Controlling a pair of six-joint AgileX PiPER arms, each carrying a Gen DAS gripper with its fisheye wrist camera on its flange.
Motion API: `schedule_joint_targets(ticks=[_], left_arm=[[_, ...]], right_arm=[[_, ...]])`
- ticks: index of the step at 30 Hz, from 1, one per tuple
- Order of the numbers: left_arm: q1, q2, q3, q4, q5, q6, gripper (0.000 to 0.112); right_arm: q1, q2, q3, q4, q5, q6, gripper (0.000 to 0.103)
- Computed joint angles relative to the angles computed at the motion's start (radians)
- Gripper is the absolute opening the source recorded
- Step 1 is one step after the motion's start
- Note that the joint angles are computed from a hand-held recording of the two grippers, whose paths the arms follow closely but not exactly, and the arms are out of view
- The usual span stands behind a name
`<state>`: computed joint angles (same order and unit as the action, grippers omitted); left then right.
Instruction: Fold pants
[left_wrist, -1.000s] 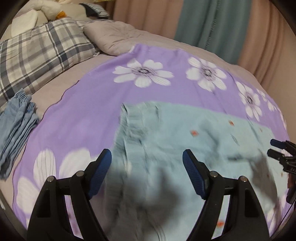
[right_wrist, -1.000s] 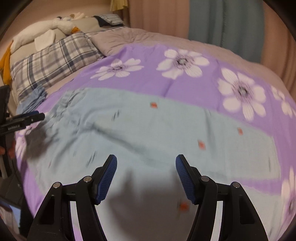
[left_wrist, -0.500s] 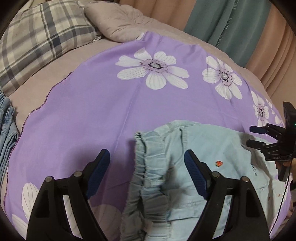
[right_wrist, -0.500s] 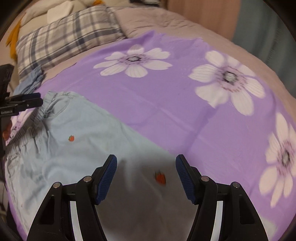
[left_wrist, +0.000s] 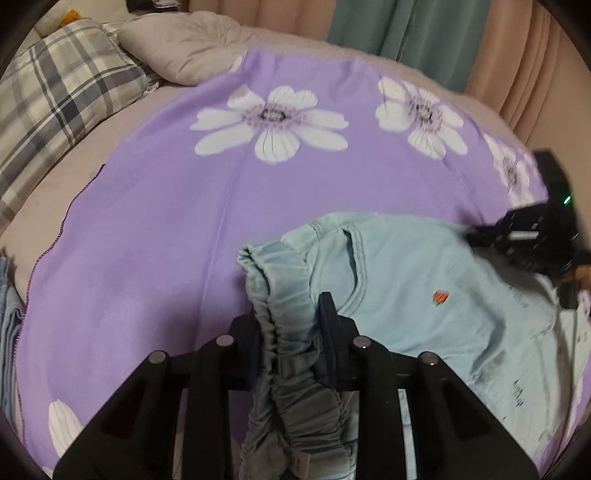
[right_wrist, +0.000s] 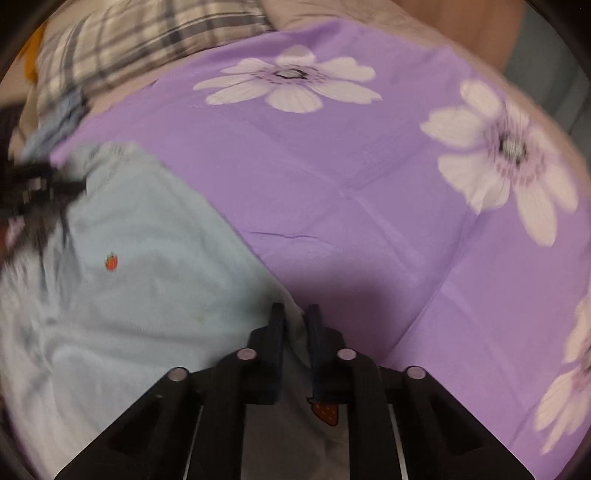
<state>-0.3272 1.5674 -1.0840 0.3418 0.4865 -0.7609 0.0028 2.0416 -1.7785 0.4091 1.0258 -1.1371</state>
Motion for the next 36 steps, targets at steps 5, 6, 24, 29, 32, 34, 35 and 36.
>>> schedule_joint_targets(ticks=[5, 6, 24, 29, 32, 34, 35, 36], left_arm=[[0.086, 0.036, 0.006, -0.185, -0.020, 0.089, 0.033], [0.069, 0.027, 0.003, -0.142, -0.007, 0.044, 0.030], [-0.445, -0.426, 0.269, 0.460, 0.279, -0.557, 0.028], [-0.670, -0.468, 0.361, 0.545, 0.448, -0.744, 0.026], [-0.753, -0.495, 0.417, 0.569, 0.502, -0.849, 0.025], [-0.790, -0.493, 0.441, 0.567, 0.528, -0.890, 0.024], [-0.808, -0.486, 0.451, 0.564, 0.544, -0.908, 0.021], [-0.826, -0.480, 0.456, 0.562, 0.557, -0.926, 0.019]], right_arm=[[0.040, -0.063, 0.147, -0.051, -0.189, 0.046, 0.008], [0.050, -0.083, 0.176, -0.068, -0.217, 0.072, 0.008], [-0.254, -0.697, 0.635, 0.315, -0.057, -0.333, 0.007], [-0.376, -0.892, 0.838, 0.352, 0.007, -0.469, 0.007], [-0.436, -0.996, 0.944, 0.350, 0.052, -0.541, 0.007], [-0.472, -1.052, 1.001, 0.344, 0.089, -0.590, 0.007], [-0.486, -1.076, 1.029, 0.338, 0.105, -0.616, 0.007], [-0.476, -1.093, 1.053, 0.323, 0.091, -0.623, 0.007]])
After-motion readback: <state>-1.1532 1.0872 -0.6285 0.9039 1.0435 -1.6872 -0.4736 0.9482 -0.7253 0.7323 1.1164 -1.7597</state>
